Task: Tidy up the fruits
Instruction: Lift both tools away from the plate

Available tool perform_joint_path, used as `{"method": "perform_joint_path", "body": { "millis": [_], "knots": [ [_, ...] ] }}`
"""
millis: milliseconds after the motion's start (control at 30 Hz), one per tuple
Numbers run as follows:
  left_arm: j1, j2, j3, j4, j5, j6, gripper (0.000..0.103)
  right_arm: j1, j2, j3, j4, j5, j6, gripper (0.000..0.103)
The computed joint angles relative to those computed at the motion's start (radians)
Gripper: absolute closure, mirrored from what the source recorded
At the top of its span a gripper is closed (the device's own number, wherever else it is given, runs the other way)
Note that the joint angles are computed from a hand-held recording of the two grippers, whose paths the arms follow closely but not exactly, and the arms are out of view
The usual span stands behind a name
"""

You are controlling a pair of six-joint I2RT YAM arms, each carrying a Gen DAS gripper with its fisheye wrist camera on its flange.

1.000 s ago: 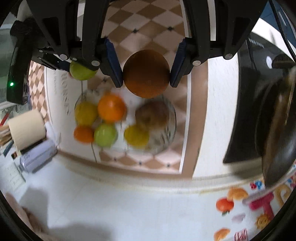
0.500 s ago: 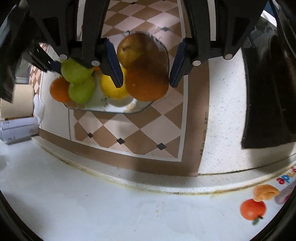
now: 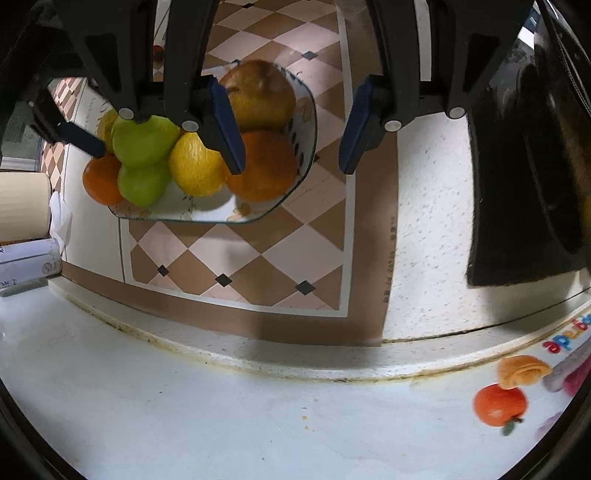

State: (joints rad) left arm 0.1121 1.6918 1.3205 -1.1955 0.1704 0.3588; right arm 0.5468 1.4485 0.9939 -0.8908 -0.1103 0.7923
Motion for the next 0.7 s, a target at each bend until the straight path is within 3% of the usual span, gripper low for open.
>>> {"method": "perform_joint_path", "body": {
  "millis": [67, 133, 200, 267, 433, 700],
  "knots": [
    [0.018, -0.061, -0.043, 0.01, 0.0, 0.012, 0.028, 0.026, -0.028, 0.0, -0.048, 0.056, 0.014, 0.009],
    [0.029, -0.132, -0.095, 0.022, 0.0, 0.025, 0.014, 0.07, -0.056, 0.0, -0.106, 0.132, 0.04, 0.009],
    [0.04, -0.189, -0.14, 0.029, -0.007, 0.035, 0.013, 0.108, -0.085, -0.009, -0.147, 0.181, 0.074, 0.008],
    [0.055, -0.252, -0.185, 0.031, -0.016, 0.053, 0.005, 0.151, -0.109, -0.019, -0.188, 0.224, 0.113, 0.008],
    [0.087, -0.406, -0.276, 0.029, -0.017, 0.073, 0.005, 0.261, -0.19, -0.052, -0.261, 0.268, 0.238, 0.008],
    [0.14, -0.601, -0.311, -0.048, 0.001, 0.113, 0.005, 0.431, -0.307, -0.037, -0.398, 0.329, 0.437, 0.008]
  ]
}}
